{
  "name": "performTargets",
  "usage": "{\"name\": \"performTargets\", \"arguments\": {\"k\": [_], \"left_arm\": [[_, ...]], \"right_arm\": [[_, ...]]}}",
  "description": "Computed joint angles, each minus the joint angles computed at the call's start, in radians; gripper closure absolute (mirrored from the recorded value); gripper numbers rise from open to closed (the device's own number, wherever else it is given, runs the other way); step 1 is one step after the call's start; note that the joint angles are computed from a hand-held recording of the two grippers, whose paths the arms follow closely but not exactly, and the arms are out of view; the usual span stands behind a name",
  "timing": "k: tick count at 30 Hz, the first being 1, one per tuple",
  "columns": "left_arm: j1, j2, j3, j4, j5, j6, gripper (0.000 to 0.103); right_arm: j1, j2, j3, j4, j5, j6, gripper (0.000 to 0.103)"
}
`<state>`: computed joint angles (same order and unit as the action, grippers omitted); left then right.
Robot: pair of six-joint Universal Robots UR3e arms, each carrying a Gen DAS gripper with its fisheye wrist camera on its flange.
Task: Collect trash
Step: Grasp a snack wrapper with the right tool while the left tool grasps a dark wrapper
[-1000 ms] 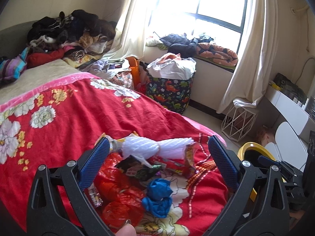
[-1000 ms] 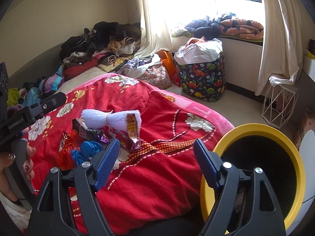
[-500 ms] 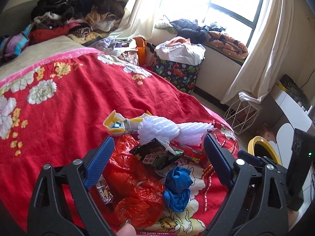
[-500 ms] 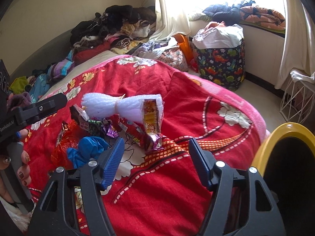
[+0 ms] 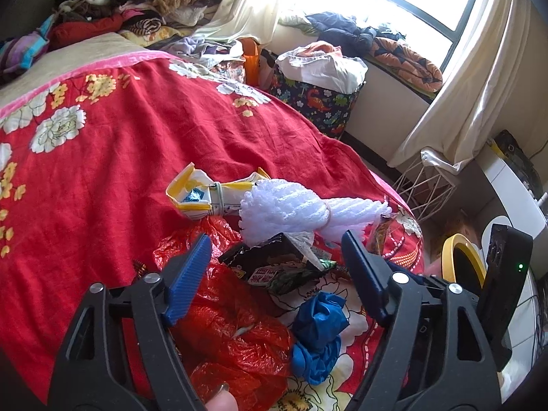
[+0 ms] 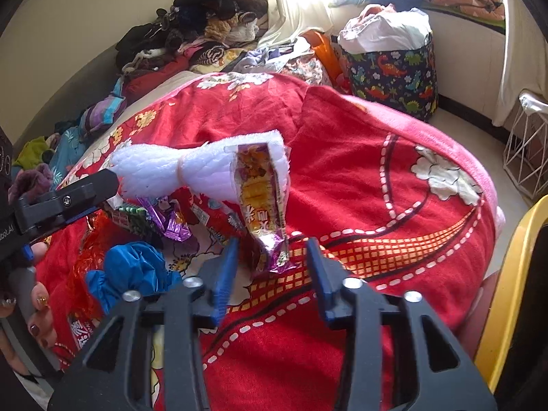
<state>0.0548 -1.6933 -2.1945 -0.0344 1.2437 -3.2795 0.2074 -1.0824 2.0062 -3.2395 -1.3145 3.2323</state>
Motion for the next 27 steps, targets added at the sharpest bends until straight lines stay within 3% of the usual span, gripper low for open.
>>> {"name": "performTargets", "arguments": {"k": [4, 15, 27], "left_arm": [[-0.007, -0.005, 0.000, -0.006, 0.007, -0.002, 0.046], [-0.002, 0.009, -0.017, -0.017, -0.001, -0.010, 0.064], [-0.021, 0.083, -0.031, -0.025, -0.011, 0.005, 0.067]], "right_arm": [[-0.012, -0.018, 0.036, -0.022, 0.037, -0.026, 0.085], [-0.017, -0.104, 0.179, -0.121, 0.020, -0.005, 0.086], [-0.052, -0.190, 0.280, -0.157, 0.038, -0.006, 0.087]]}}
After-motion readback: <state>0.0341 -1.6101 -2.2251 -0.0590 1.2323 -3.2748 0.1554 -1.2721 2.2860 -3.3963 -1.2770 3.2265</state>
